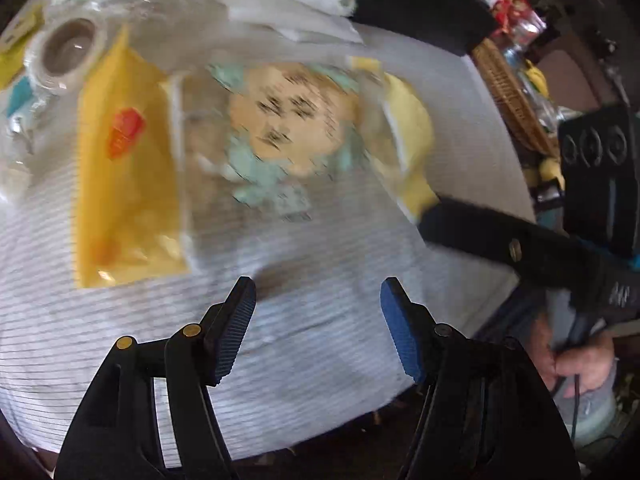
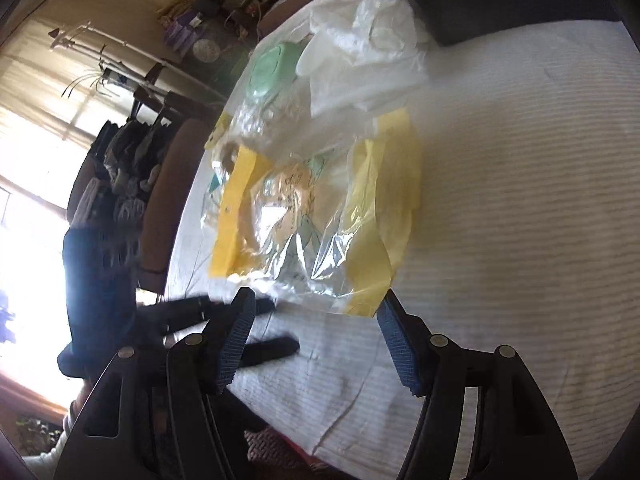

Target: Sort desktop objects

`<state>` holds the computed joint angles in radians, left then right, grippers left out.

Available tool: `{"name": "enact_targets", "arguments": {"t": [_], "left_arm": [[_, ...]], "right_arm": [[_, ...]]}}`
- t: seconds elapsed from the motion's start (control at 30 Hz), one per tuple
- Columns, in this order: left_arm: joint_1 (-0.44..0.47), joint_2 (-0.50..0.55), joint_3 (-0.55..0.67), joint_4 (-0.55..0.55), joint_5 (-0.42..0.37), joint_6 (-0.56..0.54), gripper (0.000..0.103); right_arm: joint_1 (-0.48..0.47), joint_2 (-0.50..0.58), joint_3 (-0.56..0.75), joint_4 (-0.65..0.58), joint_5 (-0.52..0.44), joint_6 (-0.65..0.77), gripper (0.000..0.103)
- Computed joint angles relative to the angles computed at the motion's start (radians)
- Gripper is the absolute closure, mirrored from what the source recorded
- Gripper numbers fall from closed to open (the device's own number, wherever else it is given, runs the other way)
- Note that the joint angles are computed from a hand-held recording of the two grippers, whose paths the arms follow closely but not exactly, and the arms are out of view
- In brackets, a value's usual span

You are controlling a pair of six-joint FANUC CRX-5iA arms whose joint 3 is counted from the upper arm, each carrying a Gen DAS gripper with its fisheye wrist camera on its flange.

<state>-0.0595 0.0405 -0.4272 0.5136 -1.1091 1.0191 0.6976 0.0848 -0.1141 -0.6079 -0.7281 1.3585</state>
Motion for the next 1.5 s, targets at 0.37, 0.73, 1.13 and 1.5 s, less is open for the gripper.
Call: {"name": "enact_targets", "arguments": {"t": [0.37,0.73,1.13,1.5], "left_arm": [[-0.033,-0.053,0.184,-0.209,0.078,-0.113,0.036],[-0.053,0.195,0.390,-0.281,0.007,-0.285,0.034],[0.017,0.303,0.426,-0.171,-0.178,-0.340,0.023],[0.022,0.165,0.133,0.129,-0.061,-0.243,0.020]], "right_arm": [[-0.048,-0.084,-0.010,0.237,-0.035,-0.068,0.037],[-0.117,0.025,0.266,0.109,-0.286,0.104,0.021],[-0.073,0.134,0.143,-0.146,-0.216,0.075,0.025],[-0.001,0.135,0.176,0.265,-0.065,-0.108,0.026]]}}
